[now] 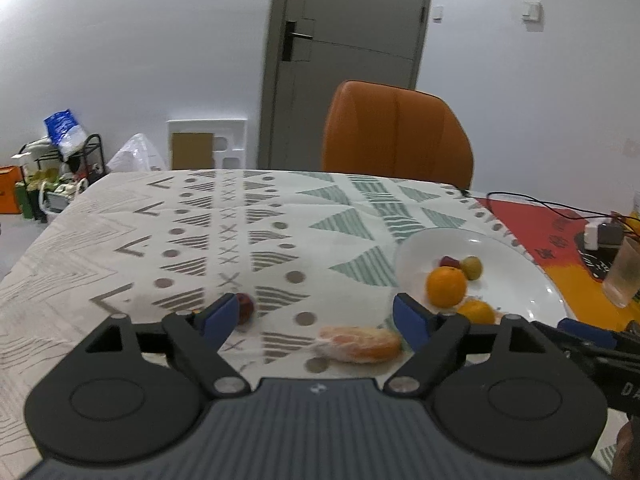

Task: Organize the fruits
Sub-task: 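Grasp the peeled pomelo segment with the right tool while the left tool grasps a small orange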

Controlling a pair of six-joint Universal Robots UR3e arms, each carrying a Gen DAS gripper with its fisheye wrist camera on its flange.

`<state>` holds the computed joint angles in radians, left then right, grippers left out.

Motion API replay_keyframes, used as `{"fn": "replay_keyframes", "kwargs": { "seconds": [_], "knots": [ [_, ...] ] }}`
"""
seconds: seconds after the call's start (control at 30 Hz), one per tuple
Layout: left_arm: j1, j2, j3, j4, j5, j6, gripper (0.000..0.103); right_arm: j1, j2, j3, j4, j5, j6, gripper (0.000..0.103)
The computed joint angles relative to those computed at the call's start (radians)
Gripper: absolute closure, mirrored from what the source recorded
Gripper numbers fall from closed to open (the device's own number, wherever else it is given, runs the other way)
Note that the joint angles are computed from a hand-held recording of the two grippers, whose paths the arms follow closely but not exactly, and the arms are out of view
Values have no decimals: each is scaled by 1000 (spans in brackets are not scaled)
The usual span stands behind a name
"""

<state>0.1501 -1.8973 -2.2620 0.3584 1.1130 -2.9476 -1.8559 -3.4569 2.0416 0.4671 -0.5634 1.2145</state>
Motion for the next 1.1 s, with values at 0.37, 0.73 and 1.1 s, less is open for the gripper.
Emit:
{"fn": "replay_keyframes", "kwargs": {
  "seconds": [0.37,0.73,1.1],
  "knots": [
    [88,17,-45,11,-11,43,20,-38,9,-101,208,-66,-135,27],
    [166,0,-67,21,-39,70,20,-70,57,-183,374,-168,-255,27],
    [227,-22,-75,20,-67,100,19,-120,55,-341,528,-272,-283,27]
  ]
}}
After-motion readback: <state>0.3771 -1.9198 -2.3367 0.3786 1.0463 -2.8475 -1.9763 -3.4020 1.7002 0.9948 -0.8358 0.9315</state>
